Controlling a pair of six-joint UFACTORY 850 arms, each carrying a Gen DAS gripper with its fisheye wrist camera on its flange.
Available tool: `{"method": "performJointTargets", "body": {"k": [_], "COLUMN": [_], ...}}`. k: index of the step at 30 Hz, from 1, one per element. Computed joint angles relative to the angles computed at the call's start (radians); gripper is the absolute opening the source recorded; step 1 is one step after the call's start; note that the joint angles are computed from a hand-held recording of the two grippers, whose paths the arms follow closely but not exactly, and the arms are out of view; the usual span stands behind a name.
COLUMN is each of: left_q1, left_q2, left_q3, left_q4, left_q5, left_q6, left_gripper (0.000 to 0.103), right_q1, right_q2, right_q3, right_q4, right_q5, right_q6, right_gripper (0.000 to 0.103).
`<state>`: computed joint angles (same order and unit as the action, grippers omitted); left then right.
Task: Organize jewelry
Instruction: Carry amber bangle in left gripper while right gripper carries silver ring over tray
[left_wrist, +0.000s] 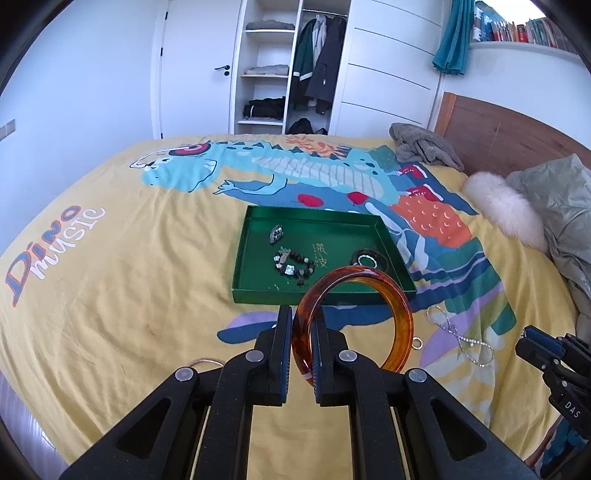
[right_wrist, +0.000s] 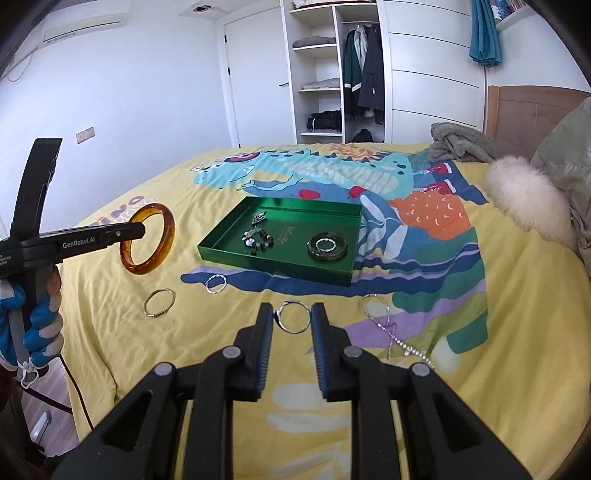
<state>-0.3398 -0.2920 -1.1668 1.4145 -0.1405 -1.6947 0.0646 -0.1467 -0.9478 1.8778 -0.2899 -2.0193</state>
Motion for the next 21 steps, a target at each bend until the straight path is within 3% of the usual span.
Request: {"method": "performJointTargets", "body": {"k": [5, 12, 15, 21], "left_q1": [0.027, 0.062, 0.073, 0.080], "left_q2": [-0.056, -0.211, -0.306, -0.521], "left_q3": [-0.092, -0.309, -0.437, -0.725], "left_q4": [-0.162, -0.607, -0.848, -1.094], "left_q5": [-0.006, -0.029, -0.063, -0.173], "left_q6": [0.179, 0.645, 0.892, 1.162], "left_gripper": [0.009, 0.009, 0.009, 0.009], "right_q1": [0.006, 0.028, 0.042, 0.067], "right_q2": [-0.078, -0.240, -0.331, -0.530], "right_q3": [-0.112, -0.318, -0.421, -0.638], "right_q4": [-0.069, -0.227, -0.357, -0.732], "right_q5": [0.014, 0.016, 0.011, -0.027], "right_q6": [0.078, 0.257, 0.398, 0.775], "right_gripper": [0.019, 0.019, 0.019, 0.019]}}
